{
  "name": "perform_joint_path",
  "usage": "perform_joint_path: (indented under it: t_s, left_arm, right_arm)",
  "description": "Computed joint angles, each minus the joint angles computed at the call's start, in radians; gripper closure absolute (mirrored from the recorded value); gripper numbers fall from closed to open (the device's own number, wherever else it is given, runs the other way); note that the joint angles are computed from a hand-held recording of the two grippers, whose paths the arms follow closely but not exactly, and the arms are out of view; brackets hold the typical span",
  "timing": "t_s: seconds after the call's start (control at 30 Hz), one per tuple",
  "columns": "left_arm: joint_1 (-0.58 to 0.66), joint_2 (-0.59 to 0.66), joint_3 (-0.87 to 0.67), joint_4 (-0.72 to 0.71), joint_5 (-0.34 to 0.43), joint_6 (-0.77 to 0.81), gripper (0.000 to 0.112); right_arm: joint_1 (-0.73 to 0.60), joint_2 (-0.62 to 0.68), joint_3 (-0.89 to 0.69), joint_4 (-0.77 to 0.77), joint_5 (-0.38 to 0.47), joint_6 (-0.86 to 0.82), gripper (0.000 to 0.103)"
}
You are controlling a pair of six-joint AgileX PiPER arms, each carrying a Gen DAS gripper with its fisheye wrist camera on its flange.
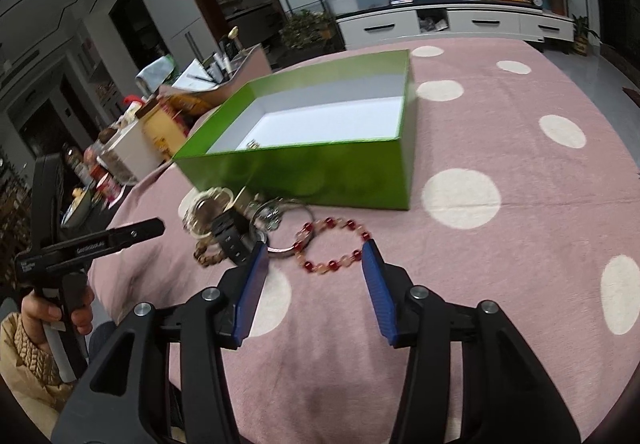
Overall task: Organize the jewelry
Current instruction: 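Grasp the white watch with the left tool while the right tool grasps the red bead bracelet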
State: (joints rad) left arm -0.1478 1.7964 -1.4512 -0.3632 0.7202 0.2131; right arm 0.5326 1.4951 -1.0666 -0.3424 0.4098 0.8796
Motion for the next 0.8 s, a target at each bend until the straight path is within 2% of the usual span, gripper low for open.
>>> perform_joint_path:
  t_s: [0.3, 0.5, 0.63, 0.8]
  left_arm:
    - [-0.015, 0.015, -0.015, -0.015, 0.009, 0.003, 0.035]
    - [-0.047, 0.067, -0.089, 0.014, 0.014, -0.036, 0.035]
    - [-0.074, 0.105, -0.142, 0.055, 0.019, -0.067, 0.046]
    - [-0.112, 0.158, -0.216, 0.142, 0.030, -0.115, 0.060]
  right_arm:
    - [0.016, 0.029, -0.014, 0.023, -0.001, -0.022, 0.054]
    - [-0.012, 0.051, -0.015, 0.015, 0.023, 0.019, 0.054]
    - [-0.036, 0.086, -0.039, 0.015, 0.045, 0.036, 0.054]
    - [-0.030, 0.164, -0.125, -0.052, 0.118, 0.073, 0.054]
